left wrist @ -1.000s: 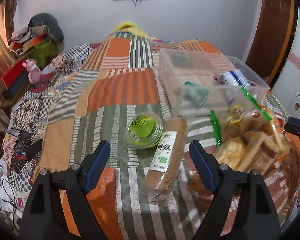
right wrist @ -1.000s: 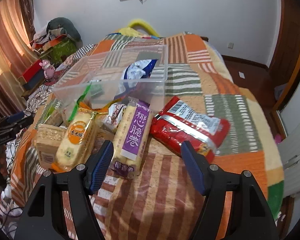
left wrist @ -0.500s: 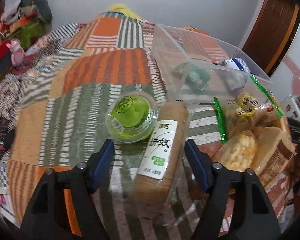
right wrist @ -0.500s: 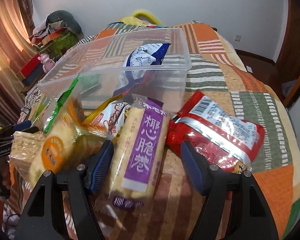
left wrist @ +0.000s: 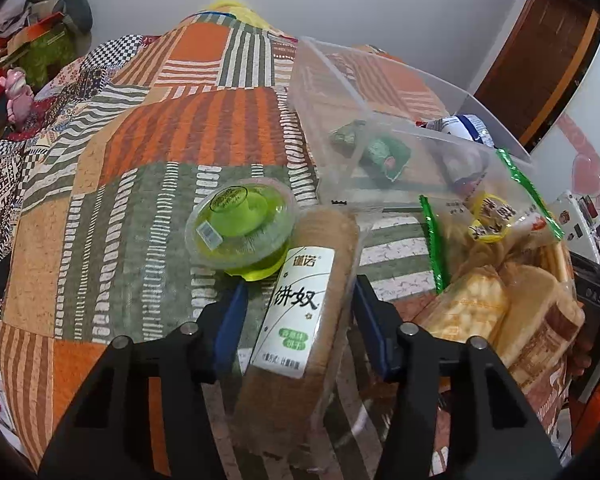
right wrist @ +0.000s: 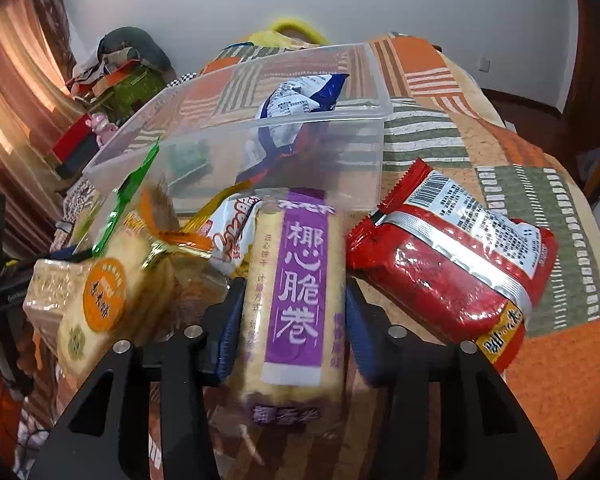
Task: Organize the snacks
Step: 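Lift both rolls and place them into the clear box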
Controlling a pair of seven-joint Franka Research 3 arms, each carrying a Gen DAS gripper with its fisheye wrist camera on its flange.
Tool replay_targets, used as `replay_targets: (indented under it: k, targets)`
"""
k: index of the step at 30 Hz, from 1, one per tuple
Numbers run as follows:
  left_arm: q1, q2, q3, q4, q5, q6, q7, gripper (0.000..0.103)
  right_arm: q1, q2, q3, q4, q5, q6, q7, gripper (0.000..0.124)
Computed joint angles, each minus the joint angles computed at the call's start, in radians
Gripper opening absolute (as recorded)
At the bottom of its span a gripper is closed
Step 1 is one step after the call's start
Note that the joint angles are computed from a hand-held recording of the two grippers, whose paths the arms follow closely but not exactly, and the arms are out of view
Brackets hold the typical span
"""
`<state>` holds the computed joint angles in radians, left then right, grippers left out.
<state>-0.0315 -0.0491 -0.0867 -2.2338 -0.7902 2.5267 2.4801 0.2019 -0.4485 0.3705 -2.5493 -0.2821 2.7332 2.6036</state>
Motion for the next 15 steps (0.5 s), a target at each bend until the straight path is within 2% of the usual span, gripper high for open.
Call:
replay_targets:
  k: [3,6,9,15]
  targets:
    - [0.003,0.019,-0.003,0.018,0.008,-0.017,-0.027,0.044,0.007,-0.014,-0.005,-0.007,0.006,-0.005,-0.008,0.043]
    - [0.007,0.026,-0.010,0.024,0.021,-0.011,-0.056,0.041,0.006,-0.028,-0.005,-0.015,0.009,-0.004,-0.012,0.043]
    - [0.001,0.002,-0.017,-0.002,0.040,0.025,-0.051,0.037,-0.003,-0.038,0.001,-0.010,0.006,-0.006,-0.011,0.043]
    - [-0.038,-0.071,-0.002,-0.074,0.057,0.104,-0.025,0.036,-0.033,-0.061,0.025,0.002,-0.025,-0.013,-0.002,0.043]
